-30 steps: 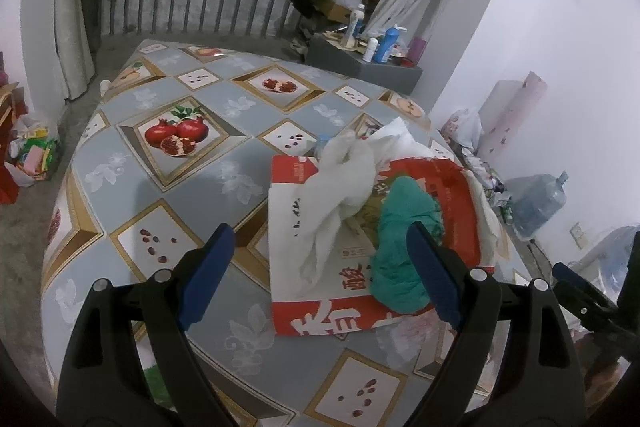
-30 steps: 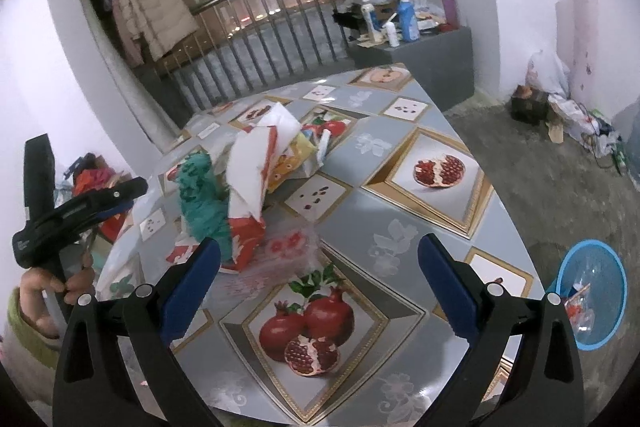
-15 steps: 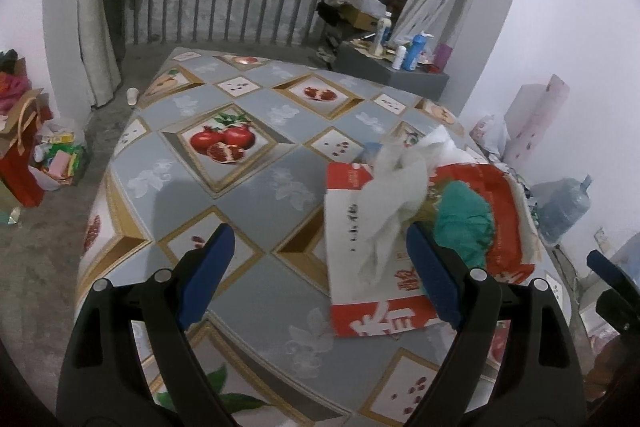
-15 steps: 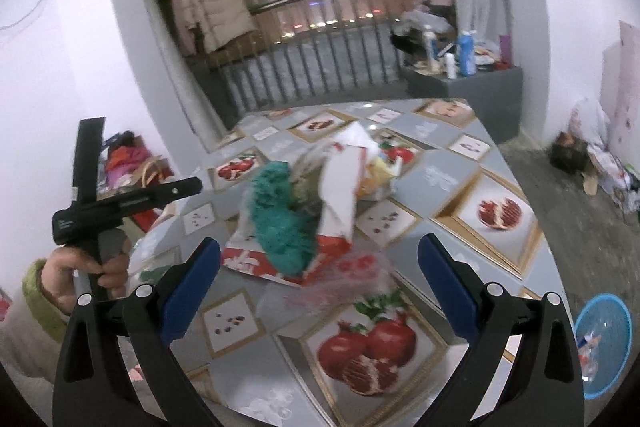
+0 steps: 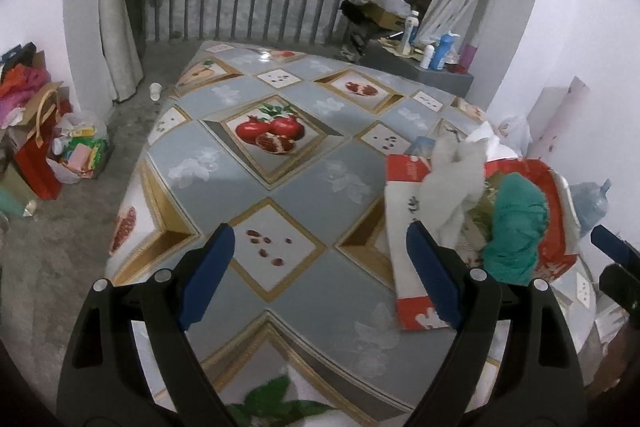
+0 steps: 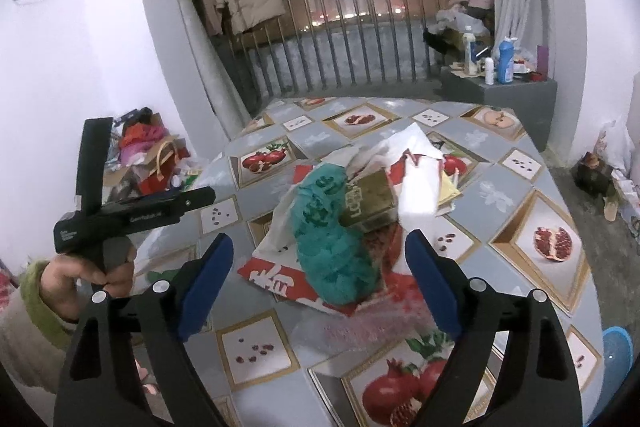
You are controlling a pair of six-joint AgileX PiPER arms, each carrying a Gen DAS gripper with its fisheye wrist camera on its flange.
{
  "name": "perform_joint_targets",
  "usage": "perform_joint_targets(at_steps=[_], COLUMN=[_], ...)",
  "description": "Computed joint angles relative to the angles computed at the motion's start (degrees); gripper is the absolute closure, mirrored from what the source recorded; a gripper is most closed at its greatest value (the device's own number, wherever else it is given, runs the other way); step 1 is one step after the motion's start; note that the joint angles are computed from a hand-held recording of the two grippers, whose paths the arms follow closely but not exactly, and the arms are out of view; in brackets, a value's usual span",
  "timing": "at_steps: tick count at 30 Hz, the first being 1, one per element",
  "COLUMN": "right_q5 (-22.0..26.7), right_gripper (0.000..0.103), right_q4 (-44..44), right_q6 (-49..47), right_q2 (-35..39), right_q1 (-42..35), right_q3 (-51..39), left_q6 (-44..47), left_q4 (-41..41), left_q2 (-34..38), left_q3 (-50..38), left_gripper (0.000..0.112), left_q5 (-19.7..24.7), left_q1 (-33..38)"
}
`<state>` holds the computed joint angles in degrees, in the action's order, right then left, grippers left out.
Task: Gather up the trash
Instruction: 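Approach the pile of tissues and teal bag with both tools, then grasp the teal plastic bag with the right tool while the left tool grasps white tissue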
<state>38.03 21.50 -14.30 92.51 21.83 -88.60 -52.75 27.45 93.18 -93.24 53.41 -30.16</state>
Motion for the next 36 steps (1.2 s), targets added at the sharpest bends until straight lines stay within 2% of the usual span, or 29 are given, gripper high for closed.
perform_joint_targets(at_steps=[4,9,15,18,20,23,25,28,31,36], right_q5=[0.66,1.34,3.54,4.74,5.7,5.35,5.46,6.09,6.7,7.65], right_gripper=[0.022,0.023,0.03,0.035,0.043,0.051,0.059,0.064,0.07,0.073], right_q4=[-0.88,-2.52,-5.72,-6.79,-6.6,-3.39,0.22,6.07,11.35,17.11], right_q6=[1.35,2.49,5.53,6.49,7.0,5.71,3.6,1.05,-1.53,-4.67], right_q2=[3.12,6.28,10.26,12.17,12.92,12.56,12.16,12.13,12.15,12.26], right_q1=[0.49,1.08,1.72,1.84,1.58,0.24,-1.23,-3.65,-5.55,-7.6], right_q3=[-2.68,-5.83,-10.35,-12.51,-13.33,-12.42,-11.67,-10.7,-9.78,-8.85], left_q6=[0.89,3.87,8.29,11.02,12.85,15.81,17.95,20.86,23.55,24.62], left_q4=[0.33,-4.35,-10.57,-13.8,-15.82,-18.72,-20.11,-22.14,-23.51,-22.38], left_q2=[-0.6,-1.71,-1.1,-0.73,-0.67,-0.33,0.28,1.91,5.05,10.51], left_q3=[1.02,2.91,3.23,3.06,3.04,2.25,1.06,-1.42,-5.63,-12.47], left_gripper=[0.03,0.038,0.051,0.059,0.066,0.068,0.067,0.067,0.067,0.067], left_q5=[-0.69,-4.6,-7.89,-9.47,-10.46,-11.76,-12.35,-12.3,-10.4,-6.42], left_q1=[0.73,2.33,3.35,3.67,3.91,3.88,3.41,2.66,1.78,0.74])
